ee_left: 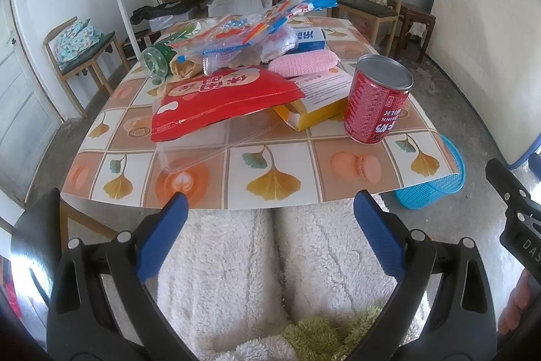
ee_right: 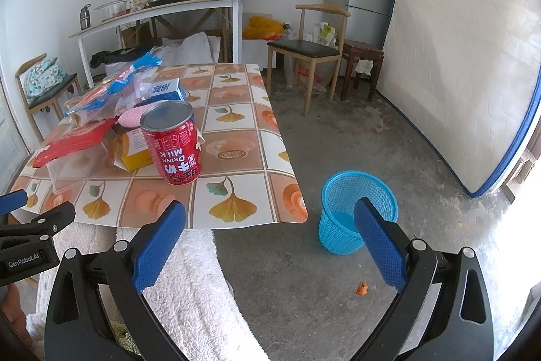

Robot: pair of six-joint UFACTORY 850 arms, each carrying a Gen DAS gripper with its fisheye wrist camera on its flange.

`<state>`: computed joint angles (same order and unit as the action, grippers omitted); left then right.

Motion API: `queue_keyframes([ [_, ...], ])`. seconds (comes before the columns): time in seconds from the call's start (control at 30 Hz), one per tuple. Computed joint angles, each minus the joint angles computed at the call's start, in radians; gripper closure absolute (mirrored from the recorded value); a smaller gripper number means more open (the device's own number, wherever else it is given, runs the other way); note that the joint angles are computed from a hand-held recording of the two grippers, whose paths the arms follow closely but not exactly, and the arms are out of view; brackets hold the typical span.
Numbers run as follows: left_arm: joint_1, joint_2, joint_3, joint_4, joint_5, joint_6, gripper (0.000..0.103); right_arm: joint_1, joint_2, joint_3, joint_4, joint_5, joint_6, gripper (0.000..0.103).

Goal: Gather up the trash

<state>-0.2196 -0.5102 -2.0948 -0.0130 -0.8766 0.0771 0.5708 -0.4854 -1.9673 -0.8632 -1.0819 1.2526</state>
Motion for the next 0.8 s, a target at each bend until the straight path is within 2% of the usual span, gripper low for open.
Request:
queue_keyframes([
  [0.8, -0.006, 0.009, 0.017, 0.011, 0.006, -0.016, 0.009, 0.002, 0.001, 0.000, -0.001, 0.008, 0.002, 0.006],
])
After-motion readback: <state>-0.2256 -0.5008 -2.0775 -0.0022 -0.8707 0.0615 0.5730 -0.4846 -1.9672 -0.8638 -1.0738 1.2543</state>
